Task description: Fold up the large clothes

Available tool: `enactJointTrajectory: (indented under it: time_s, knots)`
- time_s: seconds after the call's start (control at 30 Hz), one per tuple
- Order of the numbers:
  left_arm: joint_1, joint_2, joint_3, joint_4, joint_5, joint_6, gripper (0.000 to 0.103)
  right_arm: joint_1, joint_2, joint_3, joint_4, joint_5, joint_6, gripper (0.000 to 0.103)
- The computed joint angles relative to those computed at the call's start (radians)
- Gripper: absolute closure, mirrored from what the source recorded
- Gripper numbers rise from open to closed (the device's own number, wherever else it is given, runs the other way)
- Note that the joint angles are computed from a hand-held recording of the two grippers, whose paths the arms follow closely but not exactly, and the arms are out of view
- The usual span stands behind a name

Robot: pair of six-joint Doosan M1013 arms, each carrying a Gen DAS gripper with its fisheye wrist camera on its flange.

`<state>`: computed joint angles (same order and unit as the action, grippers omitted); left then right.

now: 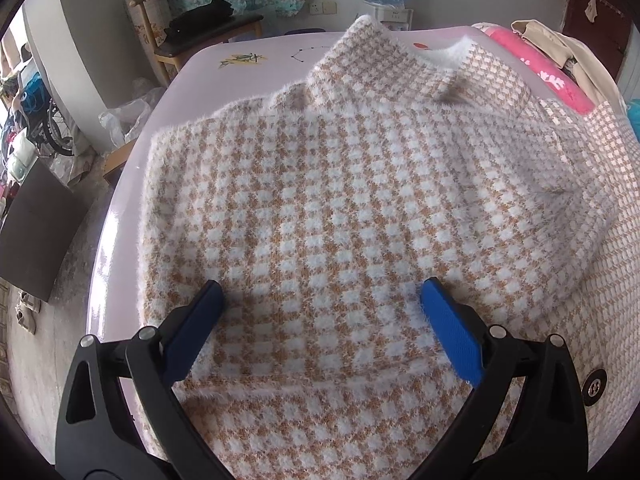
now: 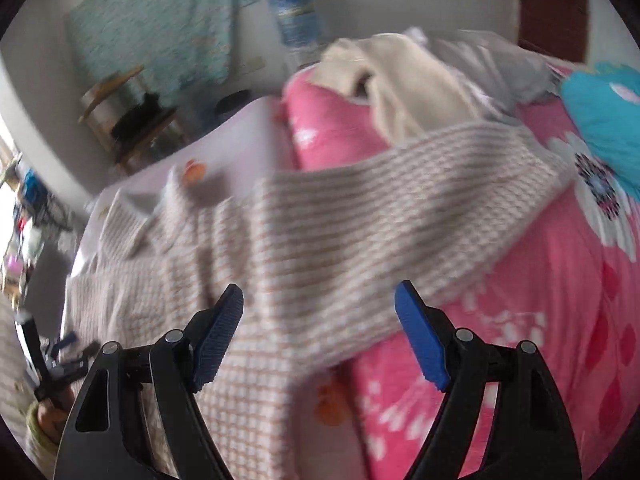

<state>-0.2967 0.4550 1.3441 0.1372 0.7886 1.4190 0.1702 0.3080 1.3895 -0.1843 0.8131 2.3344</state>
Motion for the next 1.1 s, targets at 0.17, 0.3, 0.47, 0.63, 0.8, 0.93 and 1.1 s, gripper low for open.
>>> enactJointTrajectory:
  time_s: [0.17,0.3,0.47,0.63,0.8,0.93,1.1]
  knots:
    - [0.001,0.002,-0.003,0.001,0.004,0.001,0.007,-0.121,-0.018,0.050,-0.010,-0.008,0.219,0.027]
    - [0.001,0.007,-0.009,-0.002,0.011,0.002,0.007,-0.179,0.007,0.049,0.005,-0.023,0.297,0.035]
    - [0.000,0.010,-0.015,-0.007,0.024,0.005,0.007,-0.223,0.046,0.036,0.009,-0.032,0.364,0.043]
    - [-0.002,0.006,-0.011,-0.006,0.032,0.003,0.007,-0.233,0.073,0.032,0.009,-0.070,0.369,0.056]
    - [0.000,0.010,-0.017,-0.010,0.034,0.008,0.007,-0.215,0.078,0.031,-0.063,-0.063,0.385,0.079]
    - [-0.001,0.008,-0.014,-0.011,0.033,0.008,0.007,-0.185,0.056,0.036,-0.191,-0.058,0.446,0.088]
    - [0.000,0.009,-0.015,-0.015,0.032,0.012,0.007,-0.128,0.015,0.029,-0.393,-0.031,0.521,0.089]
